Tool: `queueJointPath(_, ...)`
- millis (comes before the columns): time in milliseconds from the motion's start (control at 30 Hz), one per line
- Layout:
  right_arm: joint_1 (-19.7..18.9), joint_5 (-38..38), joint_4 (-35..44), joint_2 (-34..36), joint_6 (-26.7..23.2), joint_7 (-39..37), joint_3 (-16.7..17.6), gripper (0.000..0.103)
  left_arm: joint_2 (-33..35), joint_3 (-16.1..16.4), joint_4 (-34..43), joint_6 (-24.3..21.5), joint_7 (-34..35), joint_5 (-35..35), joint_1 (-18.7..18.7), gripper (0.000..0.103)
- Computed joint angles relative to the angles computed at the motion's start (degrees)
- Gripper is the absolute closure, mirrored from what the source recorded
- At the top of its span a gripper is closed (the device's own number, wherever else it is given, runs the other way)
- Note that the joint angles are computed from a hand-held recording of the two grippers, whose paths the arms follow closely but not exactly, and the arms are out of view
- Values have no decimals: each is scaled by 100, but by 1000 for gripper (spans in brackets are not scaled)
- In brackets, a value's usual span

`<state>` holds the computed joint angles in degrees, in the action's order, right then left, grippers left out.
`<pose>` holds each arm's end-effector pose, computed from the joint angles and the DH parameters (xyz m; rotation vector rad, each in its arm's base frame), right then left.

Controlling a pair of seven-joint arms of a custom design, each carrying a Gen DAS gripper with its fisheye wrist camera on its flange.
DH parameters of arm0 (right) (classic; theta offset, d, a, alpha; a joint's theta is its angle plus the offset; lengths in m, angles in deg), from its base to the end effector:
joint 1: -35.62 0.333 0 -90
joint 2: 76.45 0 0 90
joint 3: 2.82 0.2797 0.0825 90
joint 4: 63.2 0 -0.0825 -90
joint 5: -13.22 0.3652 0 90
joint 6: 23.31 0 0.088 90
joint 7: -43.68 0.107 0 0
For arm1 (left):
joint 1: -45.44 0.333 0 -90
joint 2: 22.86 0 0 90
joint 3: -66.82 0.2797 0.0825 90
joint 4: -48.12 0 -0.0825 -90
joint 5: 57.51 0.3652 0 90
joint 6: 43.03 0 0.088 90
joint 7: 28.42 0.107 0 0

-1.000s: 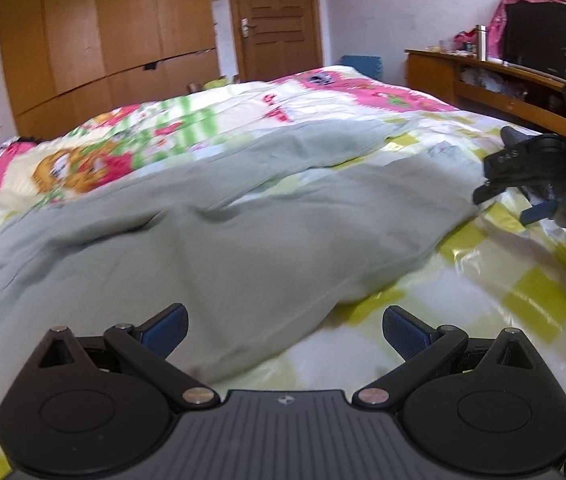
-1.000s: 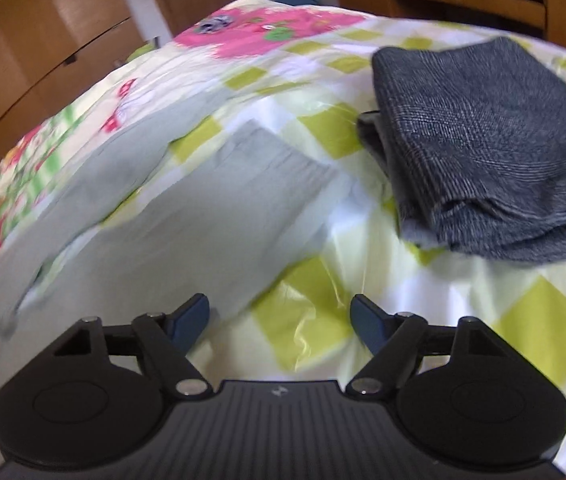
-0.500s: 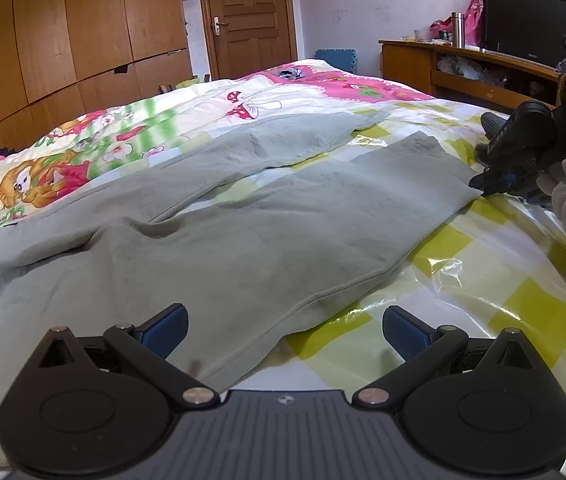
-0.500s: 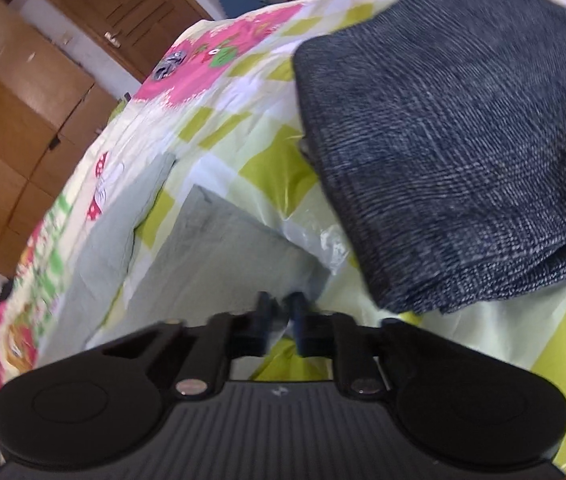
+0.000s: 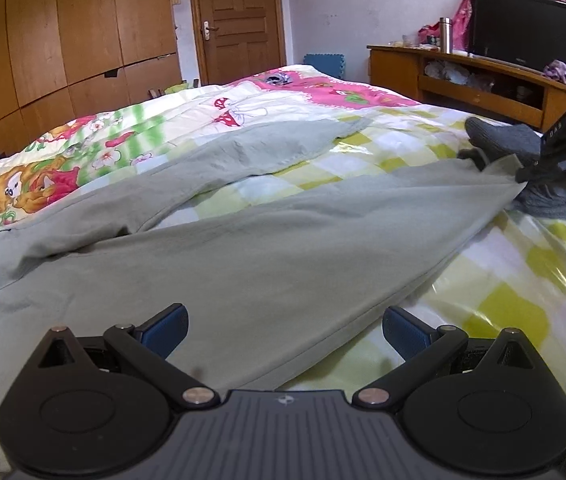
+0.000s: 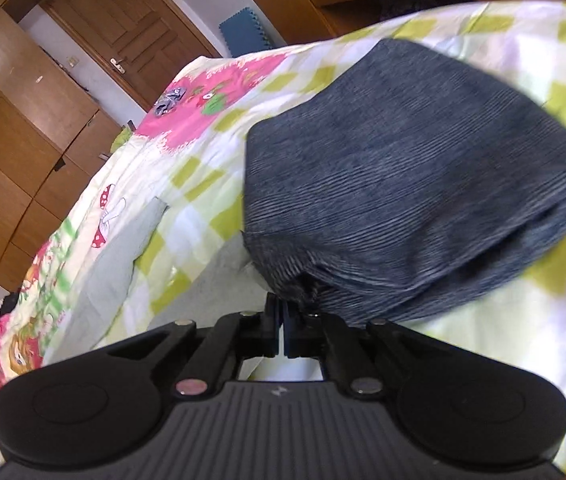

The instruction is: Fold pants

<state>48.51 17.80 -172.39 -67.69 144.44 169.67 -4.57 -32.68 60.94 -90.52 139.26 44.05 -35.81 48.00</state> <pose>0.6129 0.1165 0.4966 -1.1692 1.9742 -0.3370 0.5014 -0.0647 0.4589 -1.5364 1.7773 -0.8238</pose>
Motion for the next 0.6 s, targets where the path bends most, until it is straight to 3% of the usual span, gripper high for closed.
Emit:
queueJointPath(67, 226, -949, 269, 17, -606, 153, -187, 99, -266, 84, -266, -21, 112, 4, -48, 0)
queueJointPath(133, 486, -2156, 415, -55, -1074, 751, -340, 93, -601, -117, -558, -27, 17, 229, 312, 0)
queueJointPath(200, 657, -3419, 328, -259, -1185, 1386, -354, 92, -970, -333, -858, -21, -152, 454, 795, 0)
queueJointPath(267, 684, -3926, 156, -485, -1171, 1555, -168, 84, -1365, -307, -1159, -118, -227, 554, 1134, 0)
queueJointPath(300, 652, -3707, 25, -569, -1002, 1221, -5, 83, -1567, -309, -1322, -155, -265, 631, 1394, 0)
queueJointPath(433, 742, -1317, 380, -181, -829, -1745, 861, 81, -2018, -460, -1689, -155, -356, 1020, 2588, 0)
queueJointPath(533, 911, 207, 1631, 806, -1485, -3604, 1507, 82, -1953, -786, -1688, 145, -431, 1300, 3706, 0)
queueJointPath(600, 1153, 418, 2632, 1616, -1894, -4124, 1747, 82, -1706, -590, -1530, 130, -282, 1295, 3865, 0)
